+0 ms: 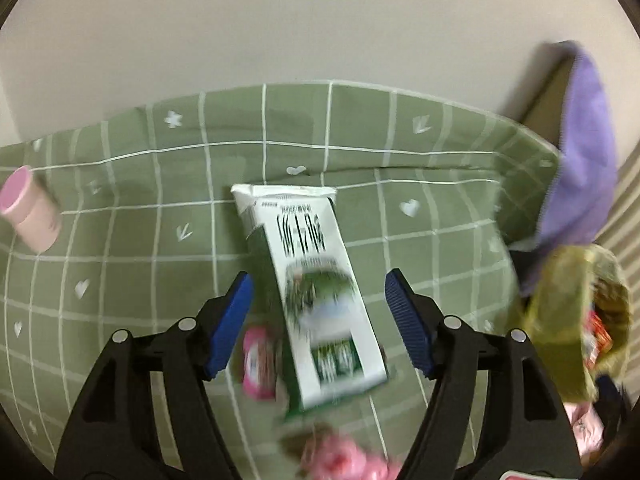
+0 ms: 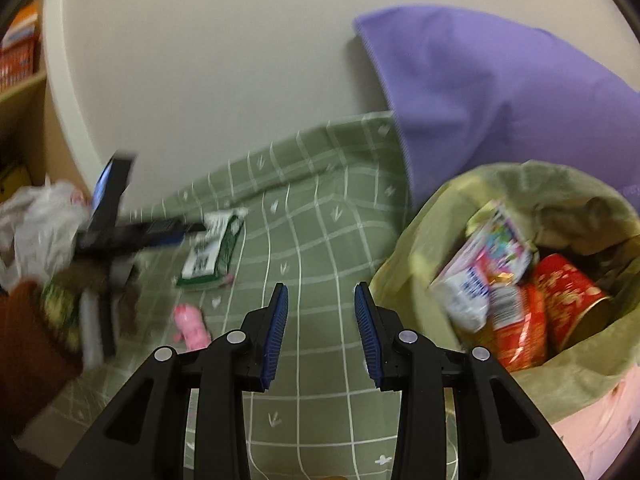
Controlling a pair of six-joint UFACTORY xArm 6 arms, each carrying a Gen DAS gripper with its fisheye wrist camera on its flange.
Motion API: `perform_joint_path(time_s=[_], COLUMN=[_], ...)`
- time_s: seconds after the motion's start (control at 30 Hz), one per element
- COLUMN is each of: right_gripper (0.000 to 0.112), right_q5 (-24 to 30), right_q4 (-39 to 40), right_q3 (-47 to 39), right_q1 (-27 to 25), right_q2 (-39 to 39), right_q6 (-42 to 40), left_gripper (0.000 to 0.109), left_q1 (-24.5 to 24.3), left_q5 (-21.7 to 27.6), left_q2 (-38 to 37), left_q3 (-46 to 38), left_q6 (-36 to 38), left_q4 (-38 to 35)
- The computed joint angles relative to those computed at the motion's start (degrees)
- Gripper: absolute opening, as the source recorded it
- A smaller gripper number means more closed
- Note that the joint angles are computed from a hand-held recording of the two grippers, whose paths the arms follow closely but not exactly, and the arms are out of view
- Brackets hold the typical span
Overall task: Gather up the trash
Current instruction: 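Move both open grippers back over the milk carton and pink candy stick, then grasp the white milk carton with the left gripper while the right grasps the pink candy stick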
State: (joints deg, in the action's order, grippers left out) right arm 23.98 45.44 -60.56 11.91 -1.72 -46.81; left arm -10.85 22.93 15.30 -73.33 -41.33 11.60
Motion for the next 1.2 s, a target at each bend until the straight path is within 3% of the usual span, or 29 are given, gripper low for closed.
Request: perform_joint_path(time_s=[0.17,0.3,0.5,0.7,0.87,1.0,1.2], right_gripper=[0.033,0.033,0.033,0.033,0.033,0.034,0.035], right_q5=[1.51,2.44,3.74,5.59,9.42,11.78,15.6], right_q4=[-1.46,-2.18,-0.25,3.44,6.03,5.03,2.16], right_q3=[-1.07,-2.42,-5.68,-8.98,-13.05,-18.05,-28.64], right_q1=[-0.77,-1.01,0.18,3.44,6.04,7.87,8.79], right_q2=[2.01,3.66,6.54,8.79,11.97,16.51,26.35], right_q6=[0.41,0.12,-1.26,-6.22,-11.47,-11.92,-6.28], left_gripper=[0.065,0.061,0.06,0.059,0.059,0.059,0.059], left_q1=[0.36,0.57,0.82,0.33,1.28,1.7,0.48], left_q5=[13.4,17.58,8.46,-1.83,-4.83,-1.06,4.34], left_q2=[11.51,13.78,4.56,-10.75,-26.58,-35.98,-43.8], left_q3=[-16.59,-20.6,-8.83,7.1,20.13,26.27,31.66], left_q6=[0.52,1.11,4.63,6.12,-8.87,-24.75,-33.72], left_q4=[1.42,1.2,-4.44,-5.38,9.44,25.45,30.72])
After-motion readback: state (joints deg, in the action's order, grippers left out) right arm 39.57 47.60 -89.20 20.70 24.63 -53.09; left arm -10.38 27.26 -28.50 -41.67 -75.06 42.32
